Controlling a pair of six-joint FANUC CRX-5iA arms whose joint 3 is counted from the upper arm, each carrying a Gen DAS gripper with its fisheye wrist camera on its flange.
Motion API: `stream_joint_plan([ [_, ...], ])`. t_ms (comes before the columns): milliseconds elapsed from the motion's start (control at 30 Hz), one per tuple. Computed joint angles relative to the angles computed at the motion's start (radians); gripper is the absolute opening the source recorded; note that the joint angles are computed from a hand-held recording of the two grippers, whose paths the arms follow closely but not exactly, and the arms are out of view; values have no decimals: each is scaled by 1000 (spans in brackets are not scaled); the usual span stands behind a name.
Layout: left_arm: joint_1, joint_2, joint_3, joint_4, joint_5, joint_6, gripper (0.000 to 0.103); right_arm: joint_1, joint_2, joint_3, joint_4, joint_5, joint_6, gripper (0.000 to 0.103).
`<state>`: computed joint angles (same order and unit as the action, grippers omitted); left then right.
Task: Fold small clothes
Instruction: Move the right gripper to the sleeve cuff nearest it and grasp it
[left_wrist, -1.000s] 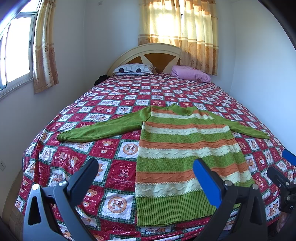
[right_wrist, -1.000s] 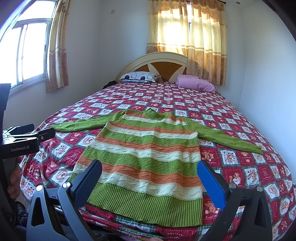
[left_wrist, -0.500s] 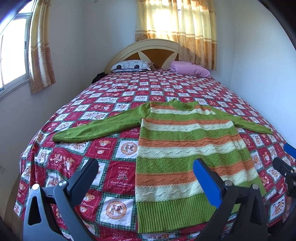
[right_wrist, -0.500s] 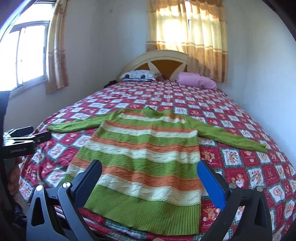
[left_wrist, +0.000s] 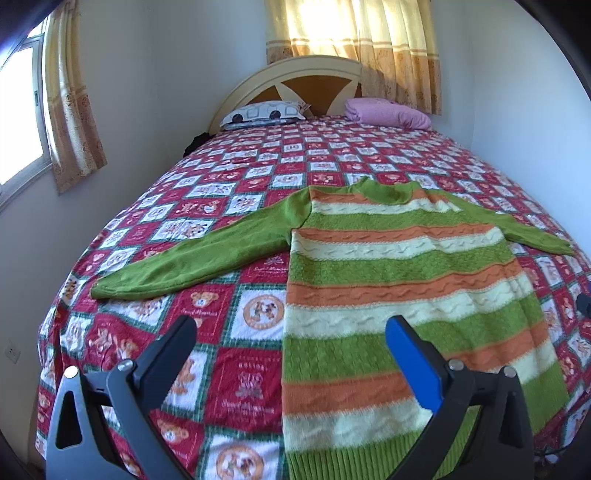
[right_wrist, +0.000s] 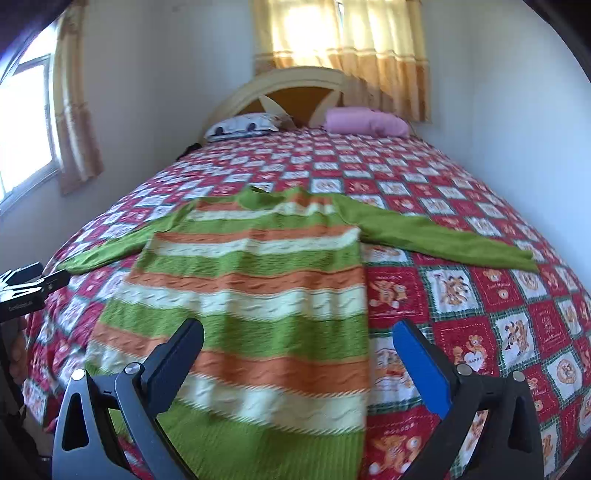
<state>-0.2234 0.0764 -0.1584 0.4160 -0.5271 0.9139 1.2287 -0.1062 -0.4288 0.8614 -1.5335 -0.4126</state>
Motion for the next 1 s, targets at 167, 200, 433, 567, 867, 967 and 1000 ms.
stream_joint_plan([
  [167,-21,81,101,-58,-28,50,103,-58,-54,-57,-27,42,-43,102],
  [200,-27,98,122,-71,-32,59,103,-73,-69,-72,-38,45,-48,102],
  [433,-81,206,248,-185,-6,155,103,-149,-167,-164,-87,42,-84,102],
  [567,-111,292,364,-305,-37,267,103,-191,-255,-217,-118,26,-107,102],
  [867,-142,434,561,-429,-116,399,103,-303,-487,-305,-140,-127,-157,102],
  [967,-145,464,607,-456,-140,436,103,-374,-565,-336,-135,-148,-159,102],
  [1000,-146,475,621,-459,-148,443,103,-420,-590,-346,-137,-141,-143,101],
])
